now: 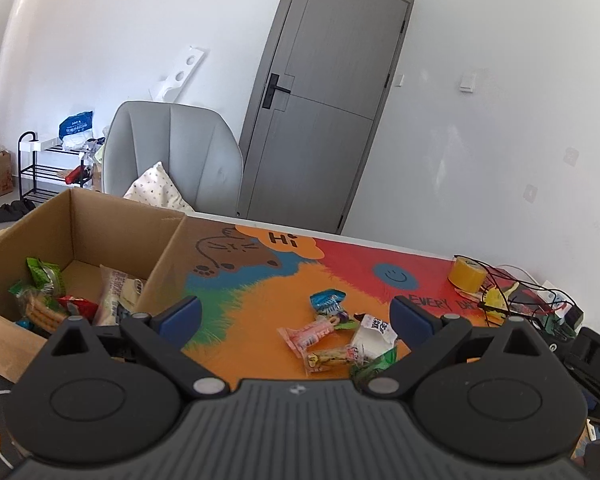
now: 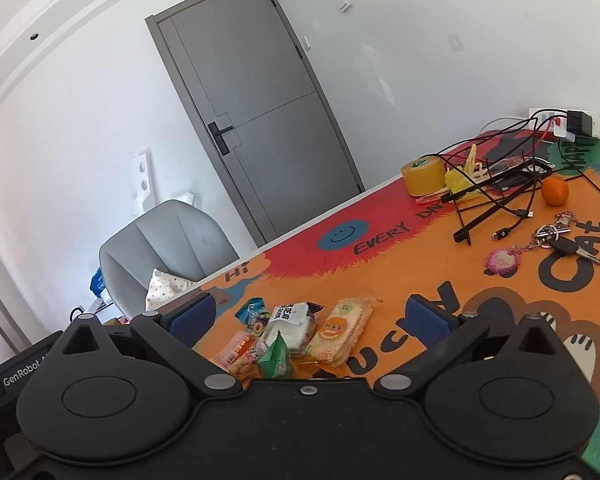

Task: Organize snacks
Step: 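Return both tools from the box to the remaining snacks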

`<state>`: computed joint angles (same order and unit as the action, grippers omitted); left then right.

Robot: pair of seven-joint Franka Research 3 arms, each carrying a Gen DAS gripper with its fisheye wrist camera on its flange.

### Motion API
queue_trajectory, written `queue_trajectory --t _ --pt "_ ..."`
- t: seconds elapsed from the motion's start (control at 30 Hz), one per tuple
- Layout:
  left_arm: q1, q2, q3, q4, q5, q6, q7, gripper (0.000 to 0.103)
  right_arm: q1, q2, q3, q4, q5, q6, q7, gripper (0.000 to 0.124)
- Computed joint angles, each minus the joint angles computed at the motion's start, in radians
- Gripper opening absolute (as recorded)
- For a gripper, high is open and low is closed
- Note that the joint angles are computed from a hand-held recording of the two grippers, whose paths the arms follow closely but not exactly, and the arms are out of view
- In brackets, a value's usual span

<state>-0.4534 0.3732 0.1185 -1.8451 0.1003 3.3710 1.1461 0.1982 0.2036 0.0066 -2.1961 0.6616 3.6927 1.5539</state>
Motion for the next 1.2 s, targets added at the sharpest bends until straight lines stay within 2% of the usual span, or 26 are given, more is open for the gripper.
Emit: queue_trajectory --t 0.07,0.17,0.27,0.33,0.5,0.63,0.77,0.9,1.07,1.2 --pt "0.003 0.012 -0.012 0.017 0.004 -0.020 -0.004 0.100 -0.010 0.002 -0.002 -0.003 0.000 -0.018 0.016 0.103" --pt "0.041 0.031 -0.061 0.041 0.040 -0.037 -0.018 0.100 -0.025 0.010 -0.005 -0.007 -0.015 -0.029 0.048 0.103" --pt "0.047 0.054 -0.076 0.068 0.069 -0.056 -0.035 0.099 -0.040 0.018 -0.004 -0.009 -0.043 -0.038 0.079 0.103" --pt "0.076 0.073 -0.112 0.095 0.095 -0.079 -0.045 0.097 -0.052 0.023 -0.001 -0.011 -0.070 -0.044 0.104 0.103" --pt "0.061 0.112 -0.109 0.144 0.150 -0.110 -0.081 0.095 -0.082 0.041 0.002 -0.002 -0.134 -0.067 0.167 0.101" --pt "0.083 0.150 -0.149 0.197 0.191 -0.156 -0.094 0.085 -0.111 0.059 0.009 0.010 -0.185 -0.085 0.221 0.097" --pt "0.103 0.193 -0.189 0.261 0.221 -0.216 -0.101 0.081 -0.130 0.078 0.008 0.030 -0.222 -0.109 0.257 0.096" --pt "0.123 0.235 -0.234 0.325 0.237 -0.284 -0.091 0.072 -0.145 0.098 0.011 0.053 -0.248 -0.128 0.278 0.096" --pt "0.122 0.286 -0.254 0.399 0.248 -0.343 -0.077 0.071 -0.159 0.117 0.015 0.077 -0.263 -0.150 0.292 0.096" --pt "0.133 0.321 -0.281 0.451 0.236 -0.396 -0.055 0.062 -0.162 0.128 0.014 0.096 -0.267 -0.168 0.296 0.096"
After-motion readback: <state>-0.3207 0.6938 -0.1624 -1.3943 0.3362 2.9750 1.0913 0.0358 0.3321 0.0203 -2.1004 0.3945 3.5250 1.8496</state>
